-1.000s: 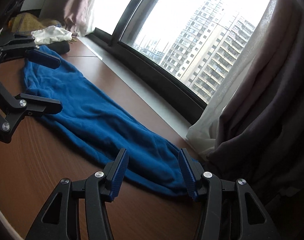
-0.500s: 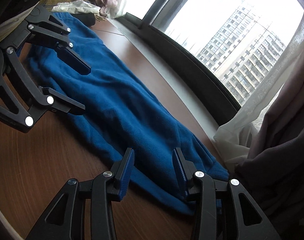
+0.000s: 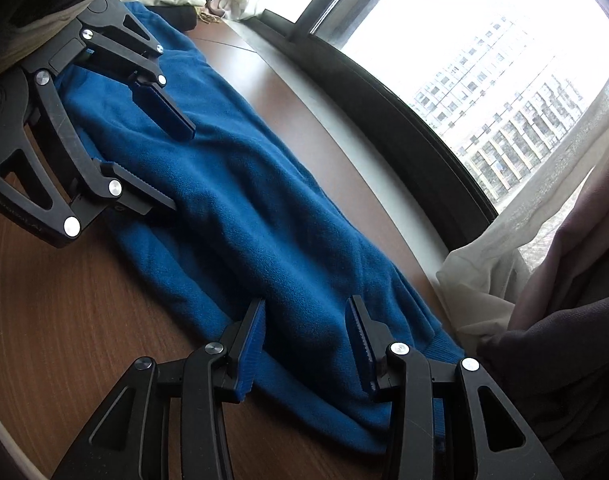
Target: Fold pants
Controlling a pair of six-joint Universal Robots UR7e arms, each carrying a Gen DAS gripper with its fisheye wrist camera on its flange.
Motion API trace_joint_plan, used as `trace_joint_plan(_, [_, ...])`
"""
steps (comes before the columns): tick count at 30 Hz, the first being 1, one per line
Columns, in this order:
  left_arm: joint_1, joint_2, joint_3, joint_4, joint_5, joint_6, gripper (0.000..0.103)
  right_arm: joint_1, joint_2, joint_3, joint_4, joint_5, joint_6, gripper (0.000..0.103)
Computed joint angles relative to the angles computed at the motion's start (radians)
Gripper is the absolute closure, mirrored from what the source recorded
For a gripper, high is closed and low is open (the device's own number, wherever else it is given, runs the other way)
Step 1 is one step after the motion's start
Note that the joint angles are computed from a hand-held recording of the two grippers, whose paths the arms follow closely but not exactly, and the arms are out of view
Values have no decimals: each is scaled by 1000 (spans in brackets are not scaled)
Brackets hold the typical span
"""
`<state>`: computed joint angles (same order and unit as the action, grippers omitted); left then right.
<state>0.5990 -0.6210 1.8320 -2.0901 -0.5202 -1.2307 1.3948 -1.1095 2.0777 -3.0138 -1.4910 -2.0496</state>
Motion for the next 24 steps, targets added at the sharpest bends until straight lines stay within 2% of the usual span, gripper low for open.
trace_joint_plan(3, [6,-14,10,-6,15,6,44,2,-9,-5,1,37,18,63])
trace_joint_plan(9, [34,-30,25,-49,25,41,44,23,41,-51,-3,19,83,63])
trace_joint_plan(11, [40,-43,35,-53,31,39,44,29,38,-65,30,11,115,63])
trace_joint_plan(16, [53,-58,39,-94,24,78,44,7,6,-19,21,55,38,63])
trace_joint_plan(19, [57,-65,39,-88,20,89,44,5,34,-6,-42,27,4,63])
trace_joint_plan(21, [56,-71,42,-107,9,114,44,0,51,4,-92,34,-12,63])
trace_joint_plan(24, [65,-70,33,-149,-3,153,44,-1,99,10,-227,54,-28,63])
